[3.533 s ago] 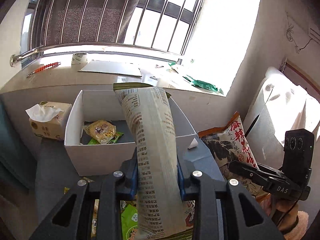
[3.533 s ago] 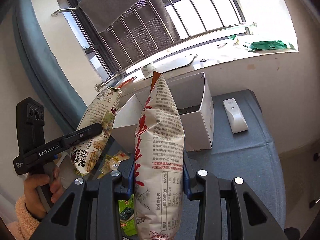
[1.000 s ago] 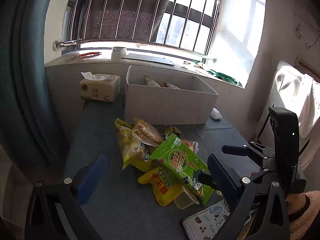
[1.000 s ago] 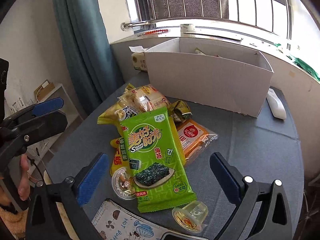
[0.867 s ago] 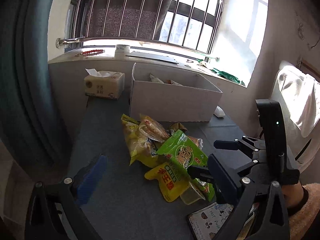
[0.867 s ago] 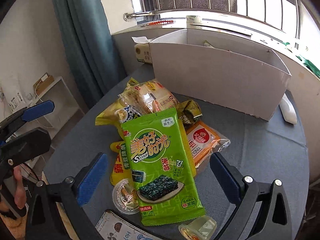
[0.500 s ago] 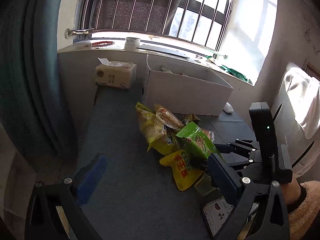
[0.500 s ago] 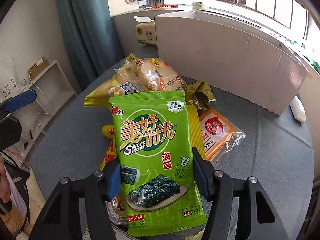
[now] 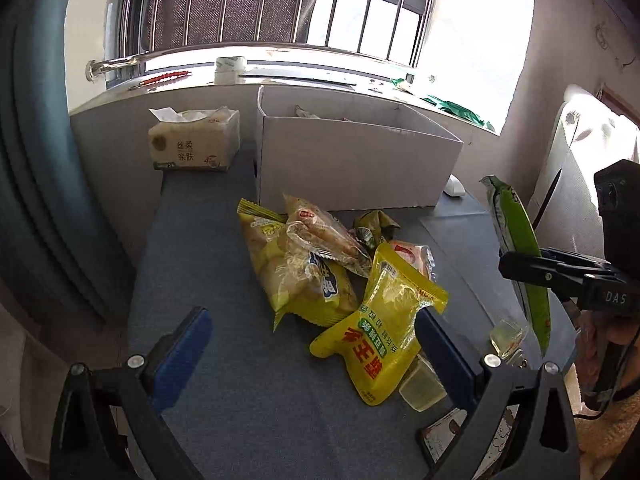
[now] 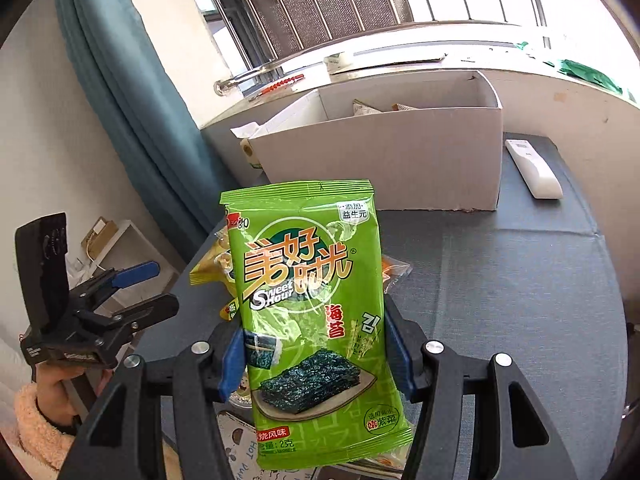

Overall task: Organize snacks
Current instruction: 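Grasp the green seaweed pack with the right gripper while the left gripper grasps the yellow bread bag, then carry both held packets over the white box and open both grippers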

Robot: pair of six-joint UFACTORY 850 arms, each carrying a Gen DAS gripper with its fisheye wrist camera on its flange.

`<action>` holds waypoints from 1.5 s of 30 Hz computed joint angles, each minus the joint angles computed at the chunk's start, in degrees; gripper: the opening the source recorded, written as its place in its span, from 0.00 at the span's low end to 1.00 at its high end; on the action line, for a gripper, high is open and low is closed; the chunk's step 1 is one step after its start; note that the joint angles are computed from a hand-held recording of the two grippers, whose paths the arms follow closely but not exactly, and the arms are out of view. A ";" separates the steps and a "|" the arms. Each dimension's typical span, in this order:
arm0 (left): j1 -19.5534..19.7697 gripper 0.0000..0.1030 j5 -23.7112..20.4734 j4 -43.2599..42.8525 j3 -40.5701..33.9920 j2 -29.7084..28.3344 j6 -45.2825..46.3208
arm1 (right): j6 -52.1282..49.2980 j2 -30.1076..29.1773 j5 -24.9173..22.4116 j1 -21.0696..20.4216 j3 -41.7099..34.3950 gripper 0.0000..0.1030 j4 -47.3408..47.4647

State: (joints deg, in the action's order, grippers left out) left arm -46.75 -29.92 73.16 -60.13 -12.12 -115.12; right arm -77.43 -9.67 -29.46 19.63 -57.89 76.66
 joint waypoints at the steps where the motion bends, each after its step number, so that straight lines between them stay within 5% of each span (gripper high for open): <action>1: 1.55 1.00 1.75 -2.60 -0.83 -1.13 2.87 | -0.13 0.58 -0.33 -0.93 0.12 0.61 0.21; 5: 5.39 0.99 6.32 -11.88 -3.74 -4.94 13.90 | -2.71 3.57 -1.40 -3.03 2.38 0.62 3.23; 10: 9.15 0.99 13.00 -13.96 -4.46 -7.07 13.90 | -3.31 5.26 -2.46 -4.21 4.01 0.62 4.14; 12: 9.68 0.90 11.75 -20.11 -6.27 -8.50 20.87 | -3.26 5.26 -2.79 -4.44 4.25 0.62 4.09; 14: 10.08 0.59 14.01 -21.21 -6.75 -8.79 24.51 | -2.69 4.31 -2.37 -4.06 3.65 0.62 3.64; 15: 10.36 0.51 15.88 -21.82 -6.62 -8.63 24.91 | -2.34 4.13 -2.40 -4.07 3.57 0.62 3.33; 19: 8.46 0.39 11.01 -11.15 -6.24 -7.31 15.21 | -2.14 3.70 -3.20 -4.28 3.57 0.62 3.40; 25: 5.25 0.38 2.40 -4.81 -2.27 -2.49 9.89 | -2.83 2.86 -4.25 -4.17 3.16 0.62 4.06; 34: 2.18 0.36 -3.52 5.80 1.26 5.34 1.12 | -1.73 -0.20 -3.94 -2.57 -0.92 0.62 4.13; 41: 5.24 0.36 -0.89 12.29 -8.23 1.61 2.78 | 4.80 -5.11 -2.79 -2.59 -11.83 0.62 0.14; 45: 8.48 0.36 0.16 7.07 -19.26 -4.82 13.19 | 9.71 -11.05 -3.14 -3.21 -23.18 0.62 -0.85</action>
State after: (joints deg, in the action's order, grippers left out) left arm -38.27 -29.76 80.23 -79.39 -16.93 -101.93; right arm -67.71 -20.71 -32.59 16.41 -81.07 75.81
